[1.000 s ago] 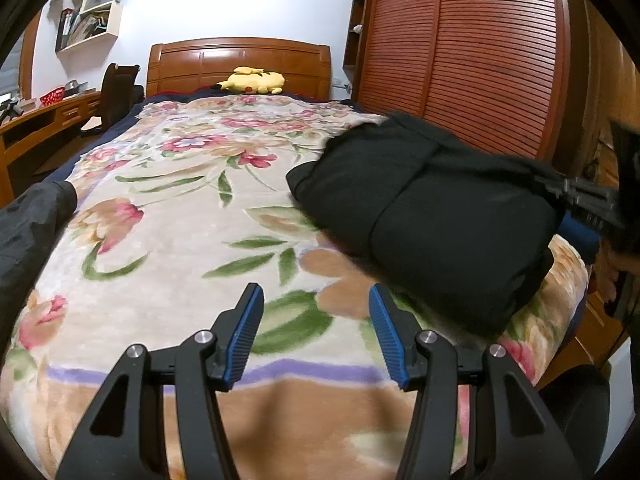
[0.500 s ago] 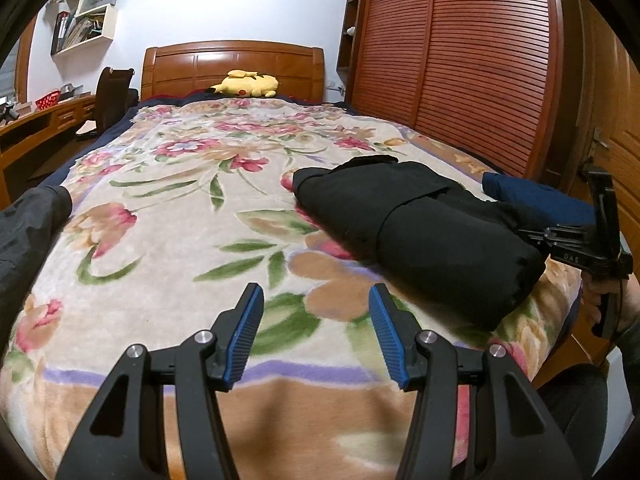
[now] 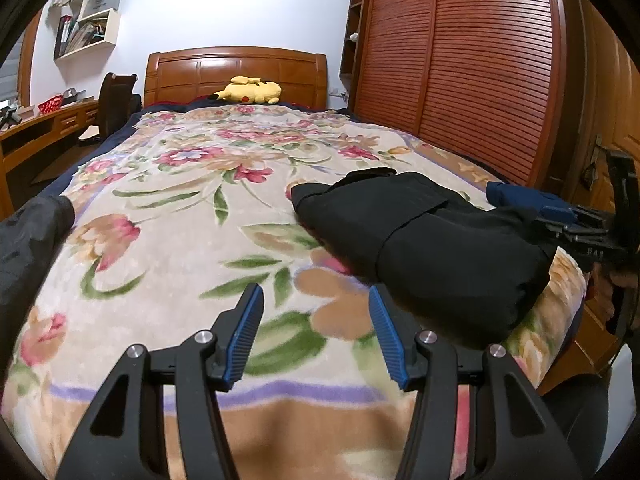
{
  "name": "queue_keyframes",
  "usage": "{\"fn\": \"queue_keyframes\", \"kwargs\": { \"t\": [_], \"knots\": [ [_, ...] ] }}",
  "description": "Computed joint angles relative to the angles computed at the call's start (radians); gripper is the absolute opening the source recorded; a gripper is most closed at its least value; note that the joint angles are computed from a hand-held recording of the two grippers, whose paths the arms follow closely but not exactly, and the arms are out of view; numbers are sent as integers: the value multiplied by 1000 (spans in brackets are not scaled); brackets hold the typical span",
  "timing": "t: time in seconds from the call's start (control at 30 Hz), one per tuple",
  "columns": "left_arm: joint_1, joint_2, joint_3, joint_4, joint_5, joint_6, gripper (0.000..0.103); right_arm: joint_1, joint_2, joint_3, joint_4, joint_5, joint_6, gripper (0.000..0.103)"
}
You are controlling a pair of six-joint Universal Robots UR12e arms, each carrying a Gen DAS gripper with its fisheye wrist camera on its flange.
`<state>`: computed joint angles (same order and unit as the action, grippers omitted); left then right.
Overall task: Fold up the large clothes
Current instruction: 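Grasp the folded black coat bundle with the right tool, then grasp the coat bundle with the left tool while the right tool holds it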
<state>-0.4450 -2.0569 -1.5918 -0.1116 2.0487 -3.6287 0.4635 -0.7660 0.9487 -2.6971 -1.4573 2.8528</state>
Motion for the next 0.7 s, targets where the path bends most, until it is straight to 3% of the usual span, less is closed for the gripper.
{"fn": "queue_keyframes", "kwargs": {
  "t": [0.27, 0.43, 0.7],
  "knots": [
    [42, -50, 109, -74, -88, 77, 54, 0, 15, 6, 24, -57, 8, 64],
    [71, -113, 222, -169, -127, 128, 54, -16, -8, 49, -11, -29, 50, 66],
    [117, -194, 362, -287, -181, 139, 54, -32, -52, 128, -43, 0, 77, 67]
  ]
}}
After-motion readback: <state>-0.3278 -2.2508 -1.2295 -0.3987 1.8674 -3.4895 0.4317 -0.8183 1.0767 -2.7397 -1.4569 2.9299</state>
